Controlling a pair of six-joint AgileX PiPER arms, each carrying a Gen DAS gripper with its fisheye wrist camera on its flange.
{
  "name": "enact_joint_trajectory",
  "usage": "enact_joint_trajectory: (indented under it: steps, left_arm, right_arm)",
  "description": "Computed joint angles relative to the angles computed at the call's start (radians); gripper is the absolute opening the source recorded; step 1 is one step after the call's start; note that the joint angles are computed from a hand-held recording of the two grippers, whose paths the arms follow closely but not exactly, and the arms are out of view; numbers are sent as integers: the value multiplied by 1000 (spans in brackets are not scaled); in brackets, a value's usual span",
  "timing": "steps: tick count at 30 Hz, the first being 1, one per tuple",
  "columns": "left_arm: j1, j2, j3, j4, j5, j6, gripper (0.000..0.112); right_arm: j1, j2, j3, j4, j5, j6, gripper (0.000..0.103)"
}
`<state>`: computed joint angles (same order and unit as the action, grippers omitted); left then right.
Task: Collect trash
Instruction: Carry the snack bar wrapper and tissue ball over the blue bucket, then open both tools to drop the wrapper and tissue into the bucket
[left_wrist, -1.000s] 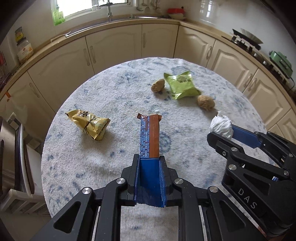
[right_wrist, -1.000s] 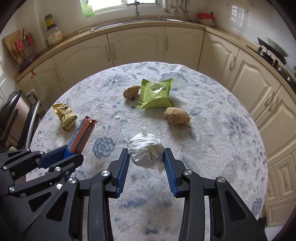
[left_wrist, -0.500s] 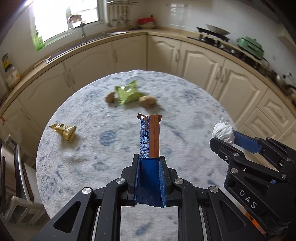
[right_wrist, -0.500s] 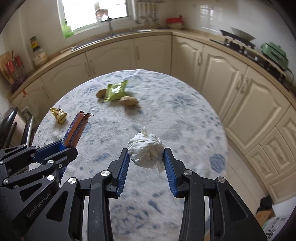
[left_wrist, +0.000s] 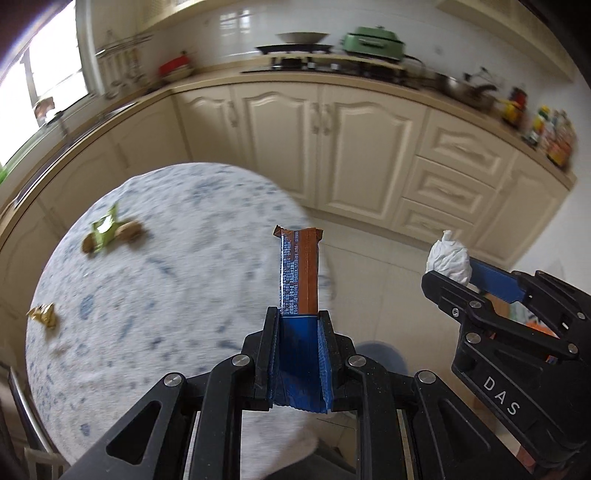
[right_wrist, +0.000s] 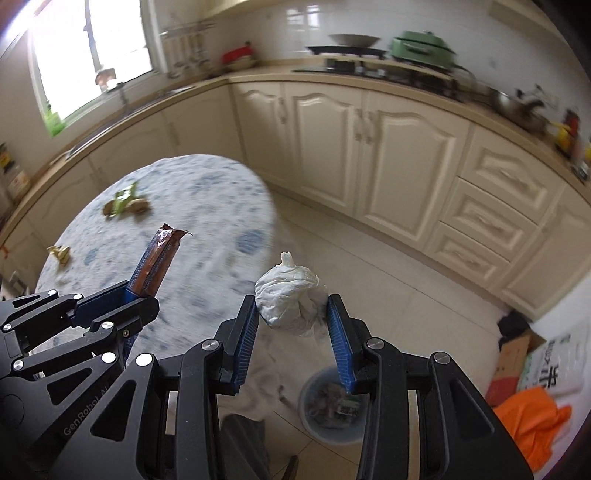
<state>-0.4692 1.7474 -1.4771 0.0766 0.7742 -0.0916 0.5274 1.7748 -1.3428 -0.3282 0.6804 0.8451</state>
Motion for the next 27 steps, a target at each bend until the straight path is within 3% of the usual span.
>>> enact_joint_trajectory:
  steps: [9, 17, 20, 22, 27]
  left_arm:
    - [-197, 144, -116, 2, 36, -7, 15]
    - [-274, 327, -308, -67, 141, 72, 16]
    - [-283, 396, -411, -46, 201, 84, 25]
    - [-281, 417, -446, -55, 217, 94, 58]
    - [-293, 413, -434, 36, 176, 19, 62]
  right_arm:
    - [-119, -243, 360, -56, -12, 152, 38]
    - [-189, -373, 543, -68, -12, 222, 38]
    - [-212, -392, 579, -57, -22, 213, 39]
    - [-226, -393, 592, -46, -32, 200, 39]
    - [-242, -370, 597, -17, -59, 171, 39]
